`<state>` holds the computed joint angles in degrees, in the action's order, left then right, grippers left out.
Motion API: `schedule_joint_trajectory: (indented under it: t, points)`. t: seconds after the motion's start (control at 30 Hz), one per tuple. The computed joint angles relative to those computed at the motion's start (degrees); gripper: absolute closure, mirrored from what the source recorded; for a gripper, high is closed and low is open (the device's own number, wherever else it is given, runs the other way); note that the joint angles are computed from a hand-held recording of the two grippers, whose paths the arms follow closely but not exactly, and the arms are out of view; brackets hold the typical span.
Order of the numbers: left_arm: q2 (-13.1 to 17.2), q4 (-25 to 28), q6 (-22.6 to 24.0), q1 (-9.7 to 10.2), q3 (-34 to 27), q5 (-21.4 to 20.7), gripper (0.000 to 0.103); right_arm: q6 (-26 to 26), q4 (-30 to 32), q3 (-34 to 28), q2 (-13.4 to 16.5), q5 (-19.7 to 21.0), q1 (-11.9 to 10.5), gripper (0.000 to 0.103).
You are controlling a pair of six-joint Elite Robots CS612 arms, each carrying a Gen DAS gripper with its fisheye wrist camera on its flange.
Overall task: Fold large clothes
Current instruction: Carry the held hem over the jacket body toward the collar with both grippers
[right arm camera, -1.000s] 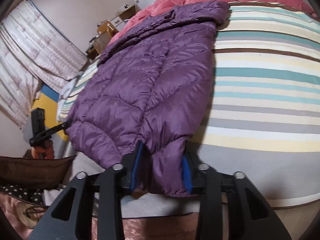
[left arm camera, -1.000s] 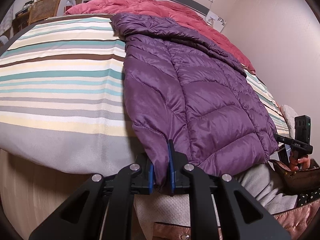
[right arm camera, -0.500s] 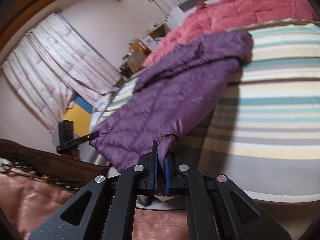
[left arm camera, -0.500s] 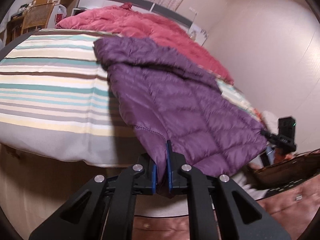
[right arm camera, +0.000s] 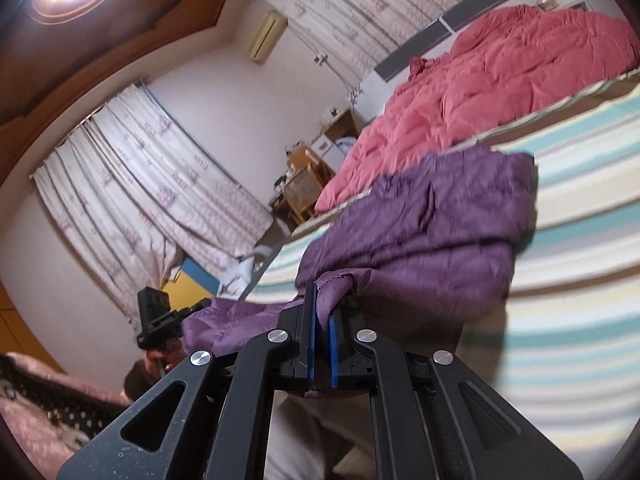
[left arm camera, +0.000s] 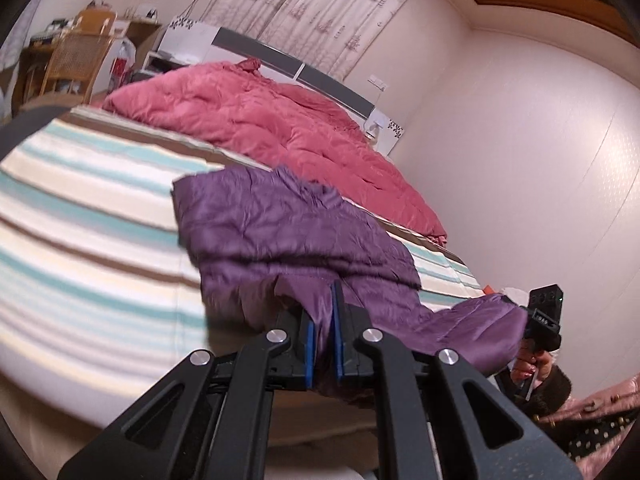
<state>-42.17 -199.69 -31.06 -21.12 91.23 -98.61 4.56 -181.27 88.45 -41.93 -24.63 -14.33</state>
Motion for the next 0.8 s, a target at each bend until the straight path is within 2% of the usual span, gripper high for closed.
schedule_joint_trajectory:
  t: [0.17, 0.3, 0.53, 0.8]
  points:
    - [2.4, 3.1, -0.4, 1.19, -5.9, -0.7, 0.096, 8.2, -3.2, -6.7, 3.6, -1.4, 0.5, 0.098]
    - [4.5, 5.2, -1.3, 2.04, -10.2, -1.0, 0.096, 11.8, -3.1, -11.0, 5.8, -2.7, 1.1, 0.098]
    - [7.7, 9.9, -1.7, 2.71, -16.9, -0.5, 0.096, 17.4, -1.1, -17.8, 9.5, -5.6, 1.9, 0.098]
    - [12.4, 16.6, -3.8, 3.58, -25.5, 0.0, 0.096, 20.9, 5.4, -25.3, 13.5, -11.2, 3.0, 0.098]
